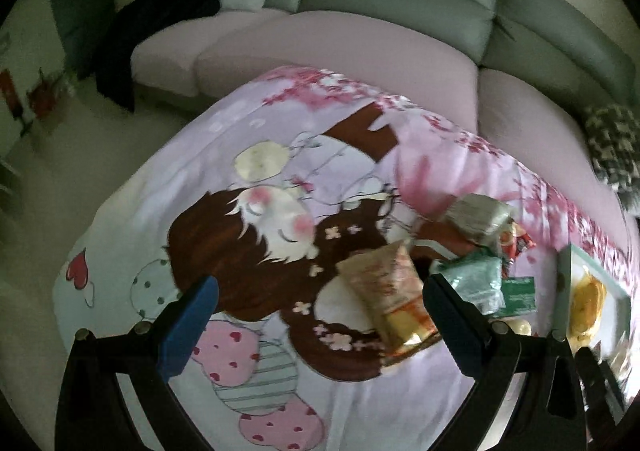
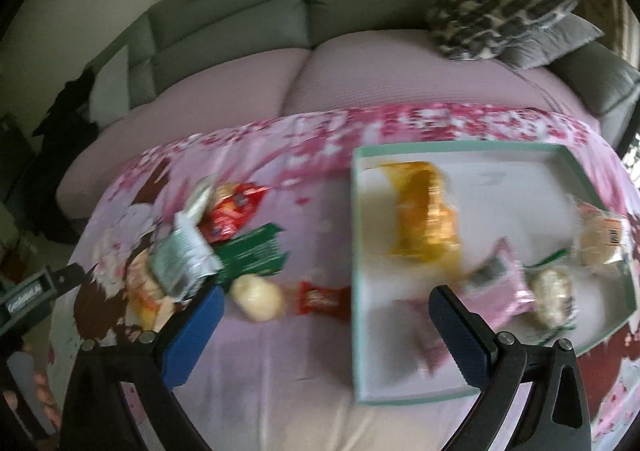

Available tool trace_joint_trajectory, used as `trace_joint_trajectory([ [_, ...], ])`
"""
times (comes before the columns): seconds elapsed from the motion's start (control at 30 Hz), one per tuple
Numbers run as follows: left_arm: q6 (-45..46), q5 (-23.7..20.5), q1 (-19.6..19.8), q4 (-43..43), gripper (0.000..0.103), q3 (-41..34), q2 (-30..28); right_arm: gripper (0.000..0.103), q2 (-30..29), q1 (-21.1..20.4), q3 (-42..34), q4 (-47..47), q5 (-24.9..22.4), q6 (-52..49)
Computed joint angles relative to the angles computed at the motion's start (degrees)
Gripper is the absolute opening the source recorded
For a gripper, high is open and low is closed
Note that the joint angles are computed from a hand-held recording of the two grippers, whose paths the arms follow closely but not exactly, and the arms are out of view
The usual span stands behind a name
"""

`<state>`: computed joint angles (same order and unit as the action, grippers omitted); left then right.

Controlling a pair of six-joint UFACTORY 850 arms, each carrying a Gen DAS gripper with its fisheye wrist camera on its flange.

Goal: Organize snacks
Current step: 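Move both open tools back toward the snack pile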

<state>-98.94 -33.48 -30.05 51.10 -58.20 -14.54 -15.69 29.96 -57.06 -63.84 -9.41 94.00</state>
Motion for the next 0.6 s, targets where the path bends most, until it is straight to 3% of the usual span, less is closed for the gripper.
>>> trace_joint_trajectory([
  [0.23,-3.0,9.3,2.3,1.0,0.102,2.7,0.5,0.102,-2.5,2.0,-1.8,1.6,1.6,-3.4],
  [0.37,-7.2,14.8,3.5,1.6,0.102,3.1,-1.1,0.091,-3.9,2.3,-2.8,6.9,2.5,-9.3],
  [0.6,7.0,16.8,4.0,-10.4,0.102,0.0,-4.8,0.074,-6.4,2.8,-4.8,9.4,3.1,-13.7],
])
